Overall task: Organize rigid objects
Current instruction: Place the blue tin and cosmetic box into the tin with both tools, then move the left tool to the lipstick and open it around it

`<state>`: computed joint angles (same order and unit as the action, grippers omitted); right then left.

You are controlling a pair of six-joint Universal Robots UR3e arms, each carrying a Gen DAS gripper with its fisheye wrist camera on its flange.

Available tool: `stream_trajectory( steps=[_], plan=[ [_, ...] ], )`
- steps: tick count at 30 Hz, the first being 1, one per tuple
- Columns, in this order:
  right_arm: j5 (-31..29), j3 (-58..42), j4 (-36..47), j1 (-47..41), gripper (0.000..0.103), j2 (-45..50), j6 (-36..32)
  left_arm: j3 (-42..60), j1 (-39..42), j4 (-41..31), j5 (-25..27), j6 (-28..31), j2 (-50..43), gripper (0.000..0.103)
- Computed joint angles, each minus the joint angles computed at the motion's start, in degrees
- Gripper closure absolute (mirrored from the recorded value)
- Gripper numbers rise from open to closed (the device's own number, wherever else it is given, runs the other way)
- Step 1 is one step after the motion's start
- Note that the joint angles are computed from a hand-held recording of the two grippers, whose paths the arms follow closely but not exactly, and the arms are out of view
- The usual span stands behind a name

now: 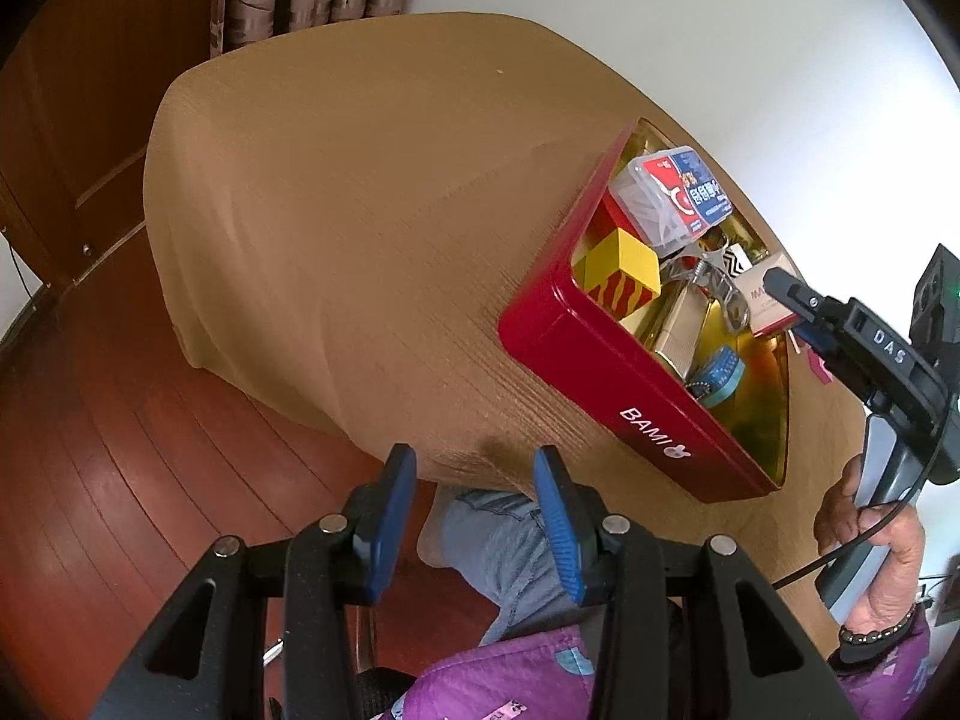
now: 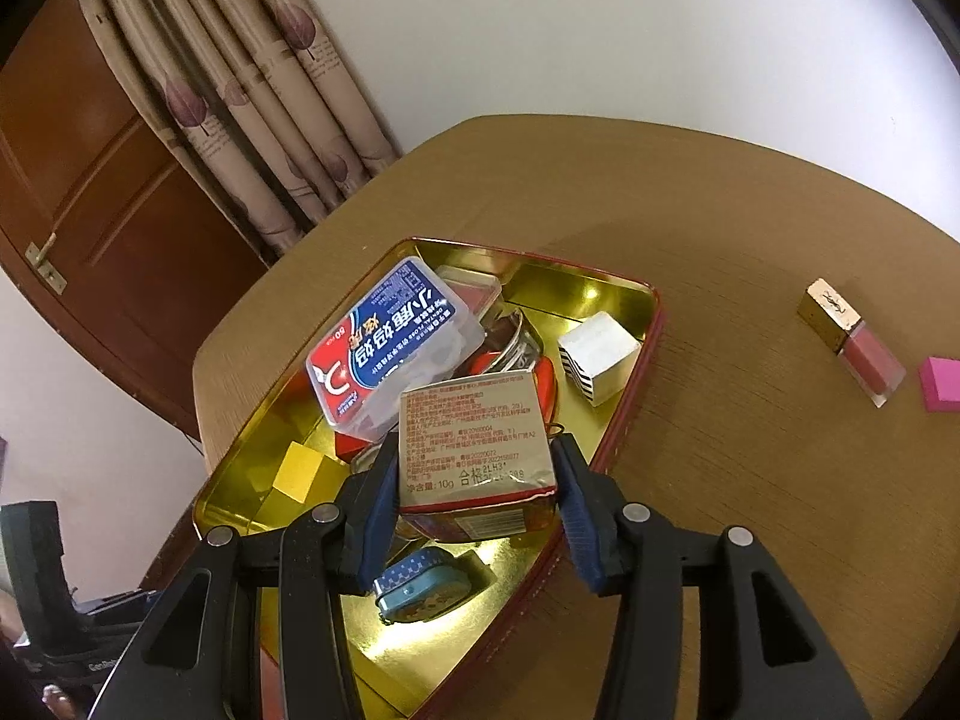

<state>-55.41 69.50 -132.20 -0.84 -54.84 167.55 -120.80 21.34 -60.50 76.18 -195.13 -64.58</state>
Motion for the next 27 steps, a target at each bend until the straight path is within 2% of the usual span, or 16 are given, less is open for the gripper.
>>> stream_trajectory(
  steps=[3,5,8,11,14,16,17,21,22,24,25,26,27],
  plan=[
    [1.54,2.57,-2.26,-1.1,0.052,-1.51,0.55,0.78,-1.29,-0.15,0.89,0.11,-1.27,0.061],
    [4.82,5.12,-3.58,-2.78,0.047,-2.89,0.51,1.16,-2.01,-0.06,1.27,0.14,-1.96,0.061],
    [6.36,9.16,-6.46,-4.94,0.047,-5.55,1.45,1.28,-2.66,0.51,1.99,-0.18,-2.08,0.061],
    [6.41,19.17,-15.19,-9.26,0.045,-11.02,4.22,1.18,-3.11,1.46,2.66,-0.67,-1.85,0.061],
    [-3.23,29.86,-24.97,-12.15,0.041,-16.41,2.7,0.89,-3.64,1.58,3.62,-0.62,-0.99,0.061],
    [-14.17,35.79,-31.62,-12.99,0.041,-17.96,-0.31,1.01,-4.06,1.55,3.97,-0.56,-1.1,0.061],
    [-17.41,37.64,-33.49,-13.7,0.041,-18.07,-1.77,1.13,-4.48,1.65,4.36,-0.73,-1.29,0.061],
    [-21.69,45.09,-39.68,-20.19,0.036,-18.31,-5.88,1.83,-6.98,2.8,6.81,-2.13,-2.68,0.061],
    [-20.92,46.91,-40.53,-22.47,0.032,-18.44,-6.38,2.05,-7.86,3.16,7.78,-2.58,-3.11,0.061],
    [-17.45,47.18,-36.18,-26.63,0.029,-19.32,-5.83,2.66,-9.98,4.29,10.02,-3.64,-4.38,0.061],
    [-13.05,48.83,-36.46,-30.08,0.024,-20.5,-4.57,2.88,-11.08,4.84,11.39,-4.04,-4.75,0.061],
    [-11.22,49.53,-36.82,-31.37,0.013,-20.9,-3.7,3.41,-12.75,5.64,13.26,-4.62,-5.65,0.061],
    [-9.55,50.24,-37.14,-32.75,0.009,-21.29,-2.68,4.05,-14.27,6.11,14.87,-4.97,-6.48,0.061]
  ],
)
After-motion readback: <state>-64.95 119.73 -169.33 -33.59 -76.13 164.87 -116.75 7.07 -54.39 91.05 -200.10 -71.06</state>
